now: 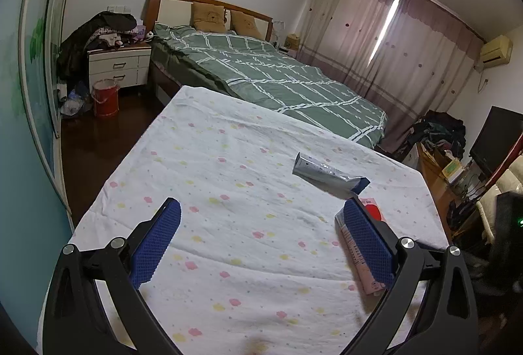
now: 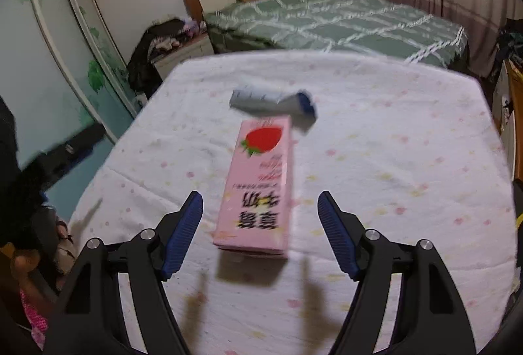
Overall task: Collect trash
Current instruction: 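Move the right tool to the pink milk carton and grasp it, then carry the milk carton over the bin and open the right tool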
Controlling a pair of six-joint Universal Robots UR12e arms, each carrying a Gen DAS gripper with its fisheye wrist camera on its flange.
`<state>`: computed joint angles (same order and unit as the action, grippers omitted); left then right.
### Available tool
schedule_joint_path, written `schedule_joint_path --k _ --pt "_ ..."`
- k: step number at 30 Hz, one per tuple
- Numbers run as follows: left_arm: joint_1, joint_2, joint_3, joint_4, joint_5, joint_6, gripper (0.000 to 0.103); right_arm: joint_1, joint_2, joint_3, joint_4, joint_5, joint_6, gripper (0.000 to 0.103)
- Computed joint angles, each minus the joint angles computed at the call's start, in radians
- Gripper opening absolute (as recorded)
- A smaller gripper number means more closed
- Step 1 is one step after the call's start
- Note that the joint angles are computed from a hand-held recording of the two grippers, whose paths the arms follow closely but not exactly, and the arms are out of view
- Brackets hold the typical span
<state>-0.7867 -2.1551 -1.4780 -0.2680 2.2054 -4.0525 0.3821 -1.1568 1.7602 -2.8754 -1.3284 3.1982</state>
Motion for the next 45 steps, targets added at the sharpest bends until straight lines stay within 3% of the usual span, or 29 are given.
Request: schedule_joint_path --k 8,9,11,12,19,34,45 --pt "0.000 0.002 -0.008 0.029 -0.023 0.005 0.098 0.040 0.047 -0.034 0.041 -0.113 0.018 0.069" --pt "0.000 0.002 -0.008 0.031 -0.024 0.007 0.098 0.041 0.048 -0.032 0.035 -0.121 0.015 0.067" --pt "-0.001 0.001 -0.007 0.032 -0.026 0.011 0.098 0.046 0.050 -0.030 0.025 -0.135 0.007 0.050" --pt "0.000 0.000 -0.006 0.032 -0.027 0.012 0.098 0.047 0.049 -0.027 0.023 -0.138 0.006 0.050" --pt "0.002 -0.001 -0.002 0.016 -0.042 0.013 0.098 0.037 0.008 0.028 -0.093 -0.143 0.023 0.049" --pt "-0.001 -0.014 0.019 -0.016 -0.037 0.039 0.098 -0.040 -0.127 0.181 -0.228 -0.095 0.098 0.049" --pt "-0.004 -0.021 0.031 -0.034 -0.029 0.059 0.098 -0.162 -0.225 0.299 -0.270 -0.242 0.214 0.049"
